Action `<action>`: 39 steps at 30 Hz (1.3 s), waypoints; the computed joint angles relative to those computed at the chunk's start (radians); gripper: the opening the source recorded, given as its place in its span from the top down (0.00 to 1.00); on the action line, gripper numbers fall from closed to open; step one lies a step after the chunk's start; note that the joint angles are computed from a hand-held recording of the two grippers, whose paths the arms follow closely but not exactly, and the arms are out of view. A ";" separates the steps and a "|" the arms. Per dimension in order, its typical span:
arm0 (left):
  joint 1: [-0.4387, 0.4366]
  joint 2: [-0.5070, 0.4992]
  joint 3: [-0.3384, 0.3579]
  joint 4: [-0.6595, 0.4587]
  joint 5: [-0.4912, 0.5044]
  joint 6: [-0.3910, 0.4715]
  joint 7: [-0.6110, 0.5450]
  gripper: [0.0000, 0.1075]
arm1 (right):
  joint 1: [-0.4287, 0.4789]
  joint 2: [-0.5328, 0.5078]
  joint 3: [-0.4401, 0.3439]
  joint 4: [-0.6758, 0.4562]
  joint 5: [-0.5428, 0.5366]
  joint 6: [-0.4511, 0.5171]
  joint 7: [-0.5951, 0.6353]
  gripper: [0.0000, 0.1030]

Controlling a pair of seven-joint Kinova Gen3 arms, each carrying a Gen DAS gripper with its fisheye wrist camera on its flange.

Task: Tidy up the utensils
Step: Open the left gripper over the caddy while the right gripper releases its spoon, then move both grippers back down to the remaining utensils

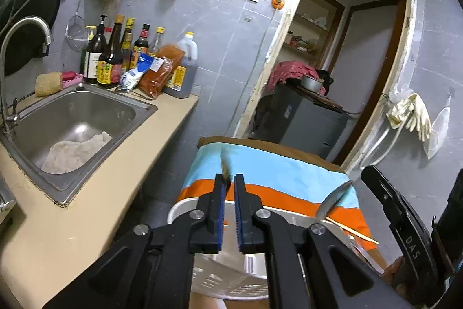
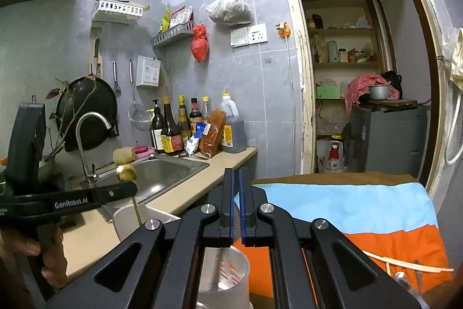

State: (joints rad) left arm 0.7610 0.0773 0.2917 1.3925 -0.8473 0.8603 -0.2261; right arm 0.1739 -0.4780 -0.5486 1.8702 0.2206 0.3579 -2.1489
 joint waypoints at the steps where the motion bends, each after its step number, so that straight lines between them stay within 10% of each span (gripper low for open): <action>1: 0.001 -0.001 0.002 -0.004 0.007 0.002 -0.004 0.81 | -0.017 0.002 0.015 -0.009 -0.004 0.014 0.009 0.97; 9: 0.018 -0.010 0.024 -0.027 -0.030 0.003 0.024 0.57 | -0.062 -0.020 0.098 -0.077 -0.021 0.120 0.023 0.96; 13: 0.050 0.015 0.029 -0.084 -0.057 0.012 -0.008 0.48 | -0.072 -0.048 0.148 -0.102 -0.029 0.167 0.031 0.62; 18: 0.125 0.058 0.012 -0.162 -0.119 0.017 -0.025 0.31 | -0.063 -0.093 0.205 -0.131 -0.032 0.233 0.060 0.59; 24: 0.239 0.128 -0.039 -0.264 -0.195 0.021 -0.028 0.06 | -0.043 -0.146 0.279 -0.158 -0.031 0.281 0.114 0.27; 28: 0.318 0.193 -0.079 -0.356 -0.227 0.059 -0.048 0.04 | -0.017 -0.171 0.323 -0.169 -0.031 0.298 0.150 0.08; 39: 0.444 0.369 -0.175 -0.620 -0.152 0.140 -0.193 0.04 | -0.064 -0.166 0.485 -0.179 -0.060 0.353 0.300 0.02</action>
State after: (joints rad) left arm 1.2045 0.4458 0.1164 0.7721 -0.9997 0.9999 -0.4194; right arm 0.1100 -0.6441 -0.0634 1.6908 0.1604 0.7106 -1.8487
